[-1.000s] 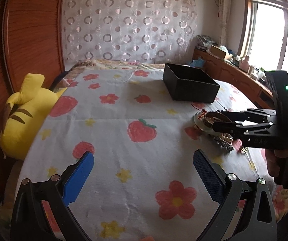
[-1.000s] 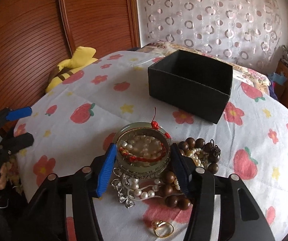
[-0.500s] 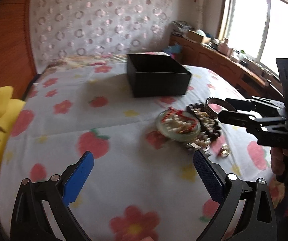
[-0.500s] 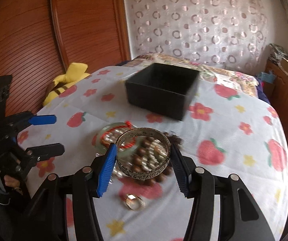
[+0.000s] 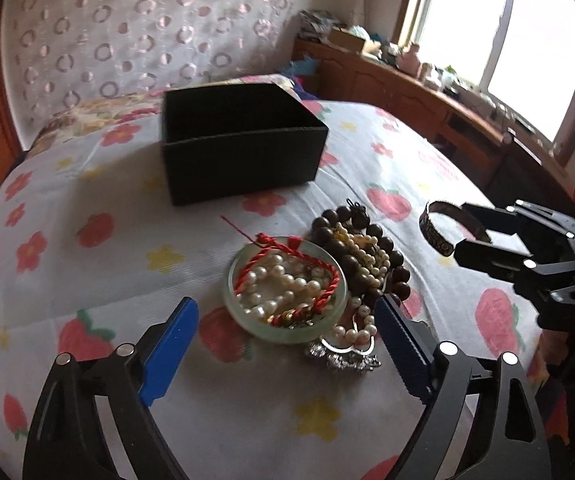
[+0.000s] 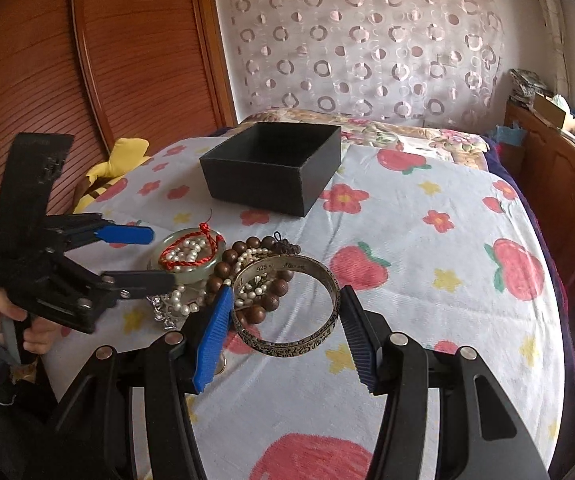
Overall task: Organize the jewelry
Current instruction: 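Grasp the jade bangle with the left tool while the right tool holds the silver bangle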
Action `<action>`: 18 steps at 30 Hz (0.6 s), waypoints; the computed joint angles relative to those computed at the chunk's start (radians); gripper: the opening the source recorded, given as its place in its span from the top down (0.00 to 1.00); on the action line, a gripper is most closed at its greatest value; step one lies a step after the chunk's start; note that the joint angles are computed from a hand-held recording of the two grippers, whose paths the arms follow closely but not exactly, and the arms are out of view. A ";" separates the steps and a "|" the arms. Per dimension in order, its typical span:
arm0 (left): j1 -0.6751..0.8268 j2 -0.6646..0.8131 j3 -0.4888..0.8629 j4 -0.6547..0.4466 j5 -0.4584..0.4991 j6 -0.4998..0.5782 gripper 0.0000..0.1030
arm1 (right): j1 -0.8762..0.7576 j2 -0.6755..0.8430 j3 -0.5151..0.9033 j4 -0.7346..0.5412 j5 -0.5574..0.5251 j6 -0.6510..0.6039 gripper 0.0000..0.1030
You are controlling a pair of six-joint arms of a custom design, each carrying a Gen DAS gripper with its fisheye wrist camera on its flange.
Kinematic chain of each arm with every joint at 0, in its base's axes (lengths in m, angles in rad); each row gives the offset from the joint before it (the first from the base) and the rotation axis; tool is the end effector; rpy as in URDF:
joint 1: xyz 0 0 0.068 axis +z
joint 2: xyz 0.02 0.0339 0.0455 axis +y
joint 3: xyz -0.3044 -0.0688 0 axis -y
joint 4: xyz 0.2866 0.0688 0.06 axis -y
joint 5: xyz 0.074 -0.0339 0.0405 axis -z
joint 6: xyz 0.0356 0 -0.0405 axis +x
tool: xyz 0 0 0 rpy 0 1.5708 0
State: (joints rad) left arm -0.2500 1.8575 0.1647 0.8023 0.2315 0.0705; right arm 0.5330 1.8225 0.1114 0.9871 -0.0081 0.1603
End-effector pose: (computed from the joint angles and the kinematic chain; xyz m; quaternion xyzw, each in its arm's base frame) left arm 0.1909 -0.0572 0.0292 0.1875 0.9183 -0.1381 0.3203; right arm 0.1697 0.1005 0.0435 -0.1705 0.8956 0.1431 0.3852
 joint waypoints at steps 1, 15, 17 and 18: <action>-0.014 0.007 0.011 -0.011 -0.013 -0.002 0.19 | -0.001 0.000 -0.001 0.002 -0.001 0.000 0.45; -0.014 0.020 0.039 -0.019 -0.035 0.030 0.34 | 0.054 0.002 0.018 -0.013 0.026 0.019 0.45; 0.007 -0.017 0.019 -0.018 -0.013 0.033 0.34 | 0.057 -0.001 0.021 -0.016 0.028 0.021 0.45; 0.013 -0.034 0.009 -0.016 -0.011 0.030 0.34 | 0.058 -0.001 0.023 -0.016 0.029 0.021 0.45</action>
State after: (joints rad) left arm -0.2366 1.8230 0.1740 0.7864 0.2207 0.1008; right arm 0.5910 1.8216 0.1343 0.9707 0.0207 0.1813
